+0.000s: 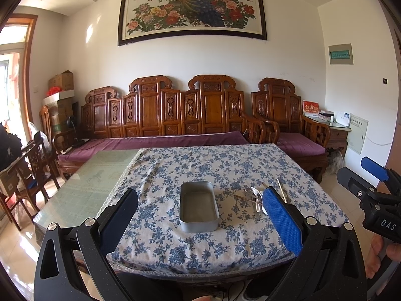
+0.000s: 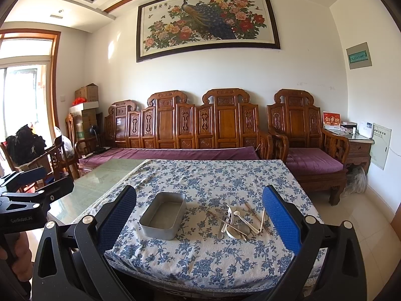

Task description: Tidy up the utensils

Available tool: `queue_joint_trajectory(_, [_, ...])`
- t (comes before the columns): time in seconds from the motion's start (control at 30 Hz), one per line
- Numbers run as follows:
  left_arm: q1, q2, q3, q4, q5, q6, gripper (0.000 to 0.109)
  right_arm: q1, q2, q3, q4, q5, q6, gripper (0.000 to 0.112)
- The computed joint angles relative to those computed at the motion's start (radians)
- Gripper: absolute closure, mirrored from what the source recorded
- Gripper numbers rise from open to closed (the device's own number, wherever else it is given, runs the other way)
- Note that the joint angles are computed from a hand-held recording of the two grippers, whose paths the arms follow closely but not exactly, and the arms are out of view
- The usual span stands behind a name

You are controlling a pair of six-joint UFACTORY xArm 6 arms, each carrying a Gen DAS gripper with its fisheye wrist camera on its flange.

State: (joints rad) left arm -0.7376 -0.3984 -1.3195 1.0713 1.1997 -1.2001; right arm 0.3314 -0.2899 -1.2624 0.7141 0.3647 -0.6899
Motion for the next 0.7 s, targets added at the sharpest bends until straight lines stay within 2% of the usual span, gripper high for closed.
queue_joint_trajectory(0.3, [0.054,0.001,0.036,-0.061,-0.053,0.023,0.012,-0.013,0.012,-0.023,-0.032,0.031,0.032,0.012])
queue_joint_trajectory(0.6, [0.136,0.016,0.084,-0.161,-0.149,0.069,0.012,-0.018,0.085,-0.027,0.005,0.026,-0.030,0.012])
queue_joint_trajectory(0.7, [0.173,0.038,0.087,-0.211,-0.187,0.103,0.012,-0.024,0.137,-0.051,-0.007,0.041,-0.043,0.017])
